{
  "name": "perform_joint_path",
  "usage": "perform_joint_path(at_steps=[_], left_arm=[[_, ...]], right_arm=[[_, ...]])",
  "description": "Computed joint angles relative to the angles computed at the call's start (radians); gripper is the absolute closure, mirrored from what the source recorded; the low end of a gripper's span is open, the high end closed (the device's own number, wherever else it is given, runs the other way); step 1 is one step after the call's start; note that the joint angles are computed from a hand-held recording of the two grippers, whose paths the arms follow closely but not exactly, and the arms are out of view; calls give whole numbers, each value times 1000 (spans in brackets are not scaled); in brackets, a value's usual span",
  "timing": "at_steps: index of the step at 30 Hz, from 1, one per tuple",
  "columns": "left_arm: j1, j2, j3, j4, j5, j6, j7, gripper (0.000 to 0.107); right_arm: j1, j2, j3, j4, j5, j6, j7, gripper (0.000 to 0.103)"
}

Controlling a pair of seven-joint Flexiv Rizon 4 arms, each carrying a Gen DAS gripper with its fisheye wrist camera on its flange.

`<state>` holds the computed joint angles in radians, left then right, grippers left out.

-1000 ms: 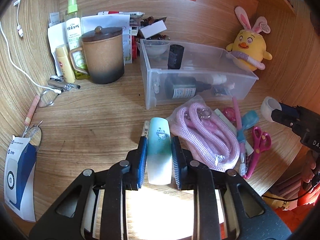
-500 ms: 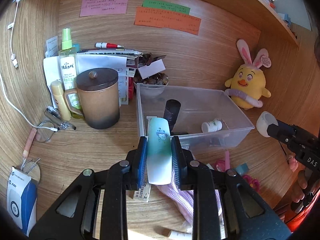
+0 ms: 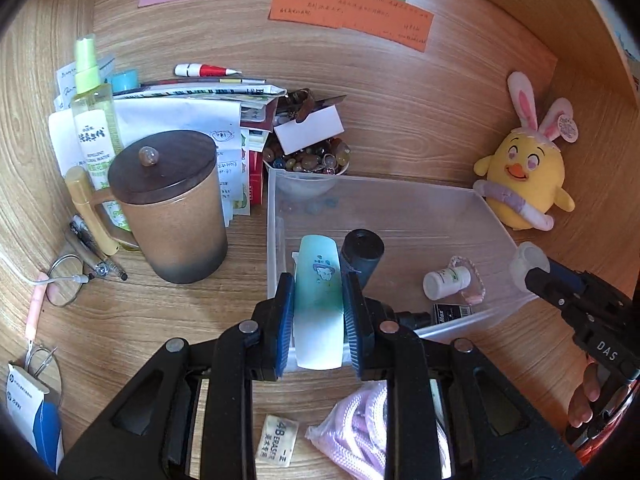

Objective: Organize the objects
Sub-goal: 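Carry the light blue tube and tape roll into the clear box and release both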

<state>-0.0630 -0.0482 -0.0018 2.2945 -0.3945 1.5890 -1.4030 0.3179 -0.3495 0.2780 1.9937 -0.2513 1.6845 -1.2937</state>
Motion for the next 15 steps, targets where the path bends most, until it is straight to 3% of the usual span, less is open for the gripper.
perform_joint_path(at_steps=[10,15], left_arm=[[3,-29,-3,-39,31,-46,-3,83],[-2,-8,-7,-24,20,-49,19,82]], right_arm=[[-44,-53,60,-74,47,-115,-50,66],[-25,-53,46,-84,69,-131,-64,66]])
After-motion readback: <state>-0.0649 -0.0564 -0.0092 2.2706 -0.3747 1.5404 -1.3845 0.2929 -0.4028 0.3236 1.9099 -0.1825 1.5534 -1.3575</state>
